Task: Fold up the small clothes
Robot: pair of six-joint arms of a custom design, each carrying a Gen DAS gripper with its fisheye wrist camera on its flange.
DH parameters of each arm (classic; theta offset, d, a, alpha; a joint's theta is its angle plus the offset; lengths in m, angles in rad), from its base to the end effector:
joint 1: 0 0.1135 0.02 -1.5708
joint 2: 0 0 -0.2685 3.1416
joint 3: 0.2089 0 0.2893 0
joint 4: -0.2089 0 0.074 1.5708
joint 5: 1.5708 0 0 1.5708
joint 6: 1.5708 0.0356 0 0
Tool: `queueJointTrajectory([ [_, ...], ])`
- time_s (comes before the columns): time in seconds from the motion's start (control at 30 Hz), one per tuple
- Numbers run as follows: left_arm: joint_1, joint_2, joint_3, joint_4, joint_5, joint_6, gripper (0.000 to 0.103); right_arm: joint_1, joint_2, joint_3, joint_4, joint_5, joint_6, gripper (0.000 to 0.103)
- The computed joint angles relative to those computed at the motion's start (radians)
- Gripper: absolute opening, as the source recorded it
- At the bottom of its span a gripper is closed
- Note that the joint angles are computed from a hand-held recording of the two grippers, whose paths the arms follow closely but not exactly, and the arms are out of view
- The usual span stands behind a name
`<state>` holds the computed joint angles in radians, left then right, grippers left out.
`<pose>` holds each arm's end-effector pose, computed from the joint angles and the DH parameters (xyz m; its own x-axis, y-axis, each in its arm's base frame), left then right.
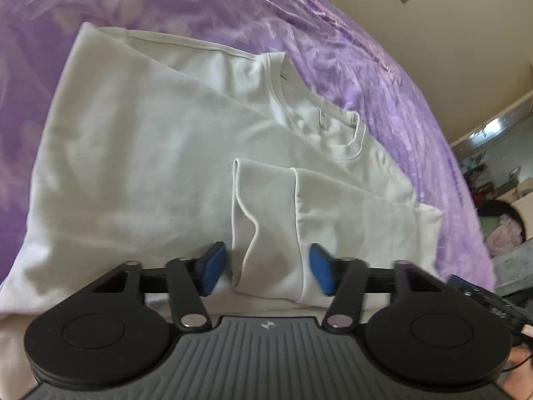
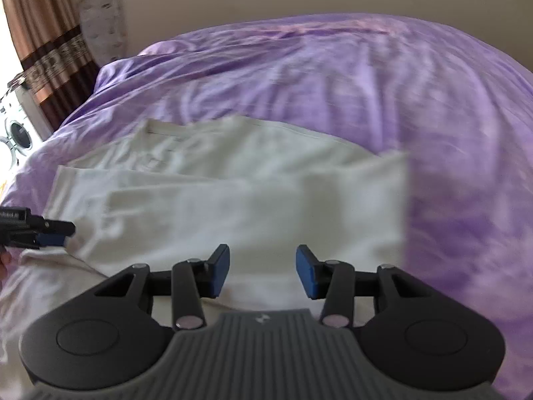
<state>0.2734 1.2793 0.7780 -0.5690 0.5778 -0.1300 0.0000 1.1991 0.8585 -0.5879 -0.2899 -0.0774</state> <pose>0.2649 0.0541 0.1962 -0.8410 -0.3486 -0.4137 -0.0835 0.8392 -0.5374 0.2740 0.0102 0.2391 -0.7851 -0.0741 -0.6149 -0.2326 0.9554 0.1819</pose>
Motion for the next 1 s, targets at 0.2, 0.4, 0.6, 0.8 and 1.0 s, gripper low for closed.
queueJointTrajectory([
  [0.2,-0.042,-0.108,0.012,0.009,0.003,0.020,0.005,-0.229,-0.050,-0.056,-0.068,-0.089,-0.169,0.072],
  [0.4,-0.113,-0.226,0.171,-0.049,0.028,-0.048,0.005,-0.158,-0.060,-0.140,-0.013,-0.012,-0.165,0.072],
  [0.6,-0.153,-0.294,0.314,-0.092,-0.038,-0.060,0.004,-0.069,0.040,-0.154,0.161,0.114,-0.025,0.022],
  [0.8,0.059,-0.190,0.245,-0.259,-0.173,0.173,0.004,-0.147,0.053,-0.138,0.128,0.036,-0.066,0.006],
  [1.0,0.118,-0.104,-0.016,-0.087,-0.240,0.201,0.004,-0.135,0.076,-0.109,0.076,0.044,-0.075,0.004],
])
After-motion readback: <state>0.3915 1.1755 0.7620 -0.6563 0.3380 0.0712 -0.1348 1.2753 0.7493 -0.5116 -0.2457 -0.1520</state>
